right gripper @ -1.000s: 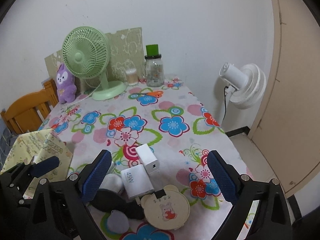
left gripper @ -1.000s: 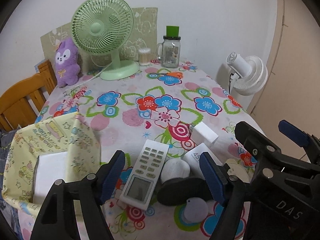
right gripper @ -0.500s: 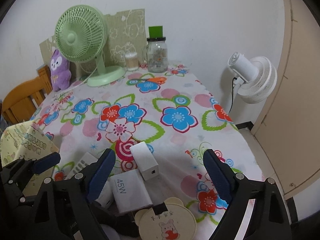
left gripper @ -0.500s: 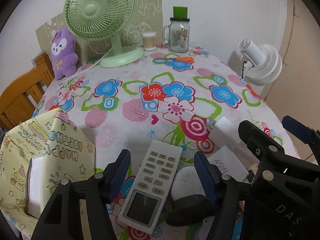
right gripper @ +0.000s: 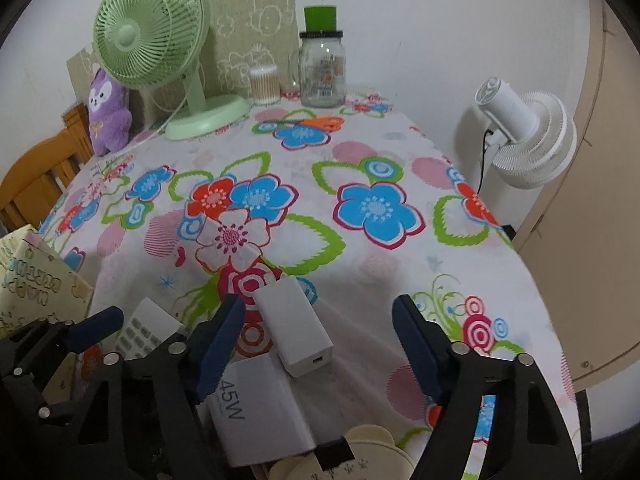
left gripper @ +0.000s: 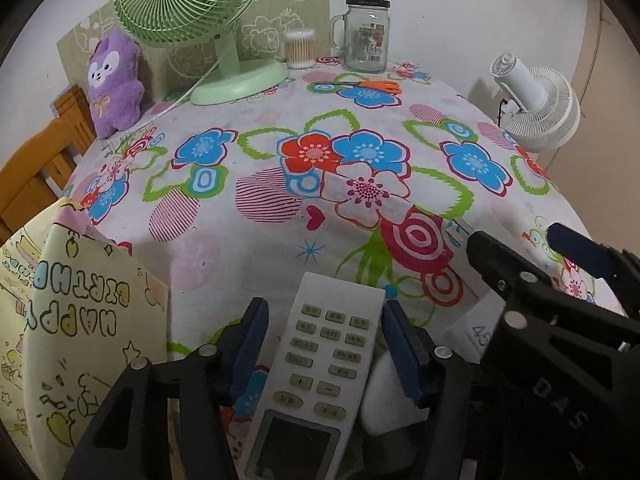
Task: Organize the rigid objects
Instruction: 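Grasp the white remote with the left tool while the right tool grasps the white charger, then lower the remote into the yellow box with the left tool while the right tool drops the charger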
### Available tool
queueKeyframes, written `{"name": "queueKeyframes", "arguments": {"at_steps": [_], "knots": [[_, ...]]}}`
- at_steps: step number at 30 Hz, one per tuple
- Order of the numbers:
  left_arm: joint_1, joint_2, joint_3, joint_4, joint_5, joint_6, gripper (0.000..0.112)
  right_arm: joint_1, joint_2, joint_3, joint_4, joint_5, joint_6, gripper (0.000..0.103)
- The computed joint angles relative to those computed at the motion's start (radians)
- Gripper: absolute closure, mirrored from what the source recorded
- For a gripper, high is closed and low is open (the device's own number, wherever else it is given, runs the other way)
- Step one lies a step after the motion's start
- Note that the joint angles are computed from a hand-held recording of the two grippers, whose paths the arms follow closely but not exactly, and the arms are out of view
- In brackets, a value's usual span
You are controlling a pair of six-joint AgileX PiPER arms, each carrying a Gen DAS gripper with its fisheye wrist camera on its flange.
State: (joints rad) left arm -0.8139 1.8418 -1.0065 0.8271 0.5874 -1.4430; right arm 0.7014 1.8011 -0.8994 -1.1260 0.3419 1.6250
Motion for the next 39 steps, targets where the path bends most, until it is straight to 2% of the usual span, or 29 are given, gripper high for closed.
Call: {"name": "queueKeyframes", "arguments": {"at_steps": [3, 10, 12, 14, 15, 20, 23, 29, 39], "knots": [[0.011, 0.012, -0.004, -0.004, 0.001, 0.002, 0.051, -0.014, 0.033, -0.022, 0.033, -0.018, -0.036, 0.031], [0.014, 0.015, 0.021, 0.051, -0.014, -0.068, 0.049, -0.040, 0.094, -0.062, 0.144, -0.071, -0.145, 0.052], [0.015, 0.008, 0.037, 0.074, -0.030, -0.096, 0.051, -0.030, 0.103, -0.071, 0.114, -0.057, -0.116, 0.057], [0.021, -0.005, 0.057, 0.080, -0.065, -0.107, 0.060, -0.029, 0.105, -0.070, 0.092, -0.066, -0.094, 0.064], [0.015, -0.007, 0.054, 0.070, -0.056, -0.098, 0.065, -0.024, 0.105, -0.070, 0.079, -0.060, -0.076, 0.064], [0.019, -0.010, 0.050, 0.047, -0.054, -0.083, 0.066, -0.023, 0.095, -0.054, 0.003, -0.055, 0.021, 0.072], [0.015, -0.016, 0.051, 0.050, -0.055, -0.079, 0.066, -0.033, 0.068, -0.026, -0.044, -0.082, 0.084, 0.072], [0.004, -0.049, 0.050, 0.056, -0.046, -0.074, 0.067, -0.007, 0.014, 0.011, -0.114, -0.043, 0.174, 0.072], [-0.026, -0.130, 0.055, 0.066, 0.001, -0.075, 0.067, 0.043, -0.081, 0.043, -0.092, 0.021, 0.172, 0.072]]}}
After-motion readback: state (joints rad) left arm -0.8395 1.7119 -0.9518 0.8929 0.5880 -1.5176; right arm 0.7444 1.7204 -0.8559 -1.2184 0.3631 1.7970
